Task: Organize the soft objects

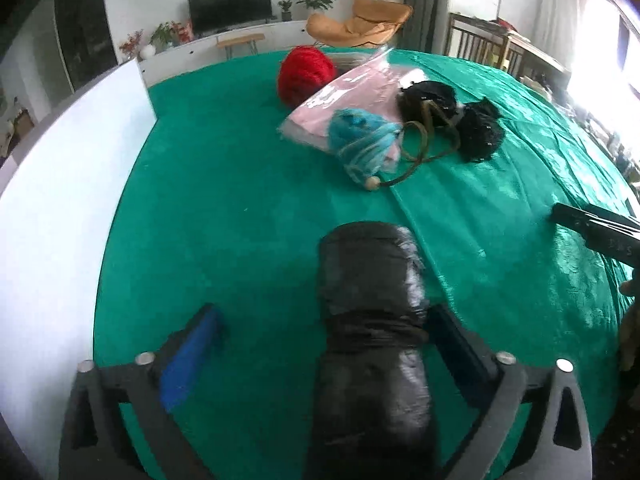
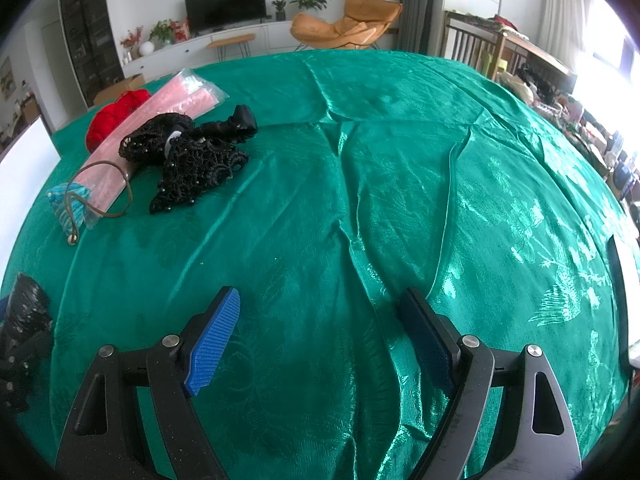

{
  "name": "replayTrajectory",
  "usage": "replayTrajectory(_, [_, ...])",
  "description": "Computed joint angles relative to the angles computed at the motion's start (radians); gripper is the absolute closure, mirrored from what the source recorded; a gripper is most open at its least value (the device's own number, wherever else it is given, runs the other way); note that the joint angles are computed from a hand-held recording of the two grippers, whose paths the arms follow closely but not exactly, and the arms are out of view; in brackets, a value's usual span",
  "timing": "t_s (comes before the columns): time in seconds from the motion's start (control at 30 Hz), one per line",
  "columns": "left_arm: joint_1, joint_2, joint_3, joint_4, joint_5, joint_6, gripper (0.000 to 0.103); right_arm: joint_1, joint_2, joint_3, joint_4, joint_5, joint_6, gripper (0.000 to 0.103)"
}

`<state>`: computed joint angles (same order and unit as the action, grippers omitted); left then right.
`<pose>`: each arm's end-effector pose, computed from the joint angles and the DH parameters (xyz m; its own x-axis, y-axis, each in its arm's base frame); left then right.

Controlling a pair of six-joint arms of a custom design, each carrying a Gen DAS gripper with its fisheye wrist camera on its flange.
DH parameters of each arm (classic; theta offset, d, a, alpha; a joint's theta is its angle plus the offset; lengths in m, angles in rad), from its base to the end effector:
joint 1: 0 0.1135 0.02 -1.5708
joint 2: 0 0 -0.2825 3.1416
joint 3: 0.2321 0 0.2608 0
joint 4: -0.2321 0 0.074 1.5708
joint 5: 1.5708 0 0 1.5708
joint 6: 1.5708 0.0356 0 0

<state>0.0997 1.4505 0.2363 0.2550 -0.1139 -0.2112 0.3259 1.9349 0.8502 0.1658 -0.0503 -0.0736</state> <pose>0.1923 0.0233 0.0875 -0.7622 -0.2855 -0.5809 -0.3309 0.9432 -0.0294 0.3392 0.1165 0.0940 -0.7254 -0.3227 -0.6080 -0.4031 0.9152 -0.0048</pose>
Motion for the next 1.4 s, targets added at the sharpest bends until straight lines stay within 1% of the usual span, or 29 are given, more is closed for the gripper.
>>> replayTrajectory(0.1, [-0.009,0.021,0.012,0.004,-0.014,-0.005,0.000,0.000,0.001,0.000,0.000,0.000,0.000,0.018])
replayTrajectory(0.17, [-0.012,0.010,0.003,0.003,-0.017,-0.009,0.000,0.000,0.000,0.000,0.000,0.000,0.000,0.018])
replayTrajectory(1.4, [-0.004,0.010,0.000,0.010,-0.012,-0.002,0.000,0.000,-0.001,-0.001,-0.002,0.000,0.000,0.018])
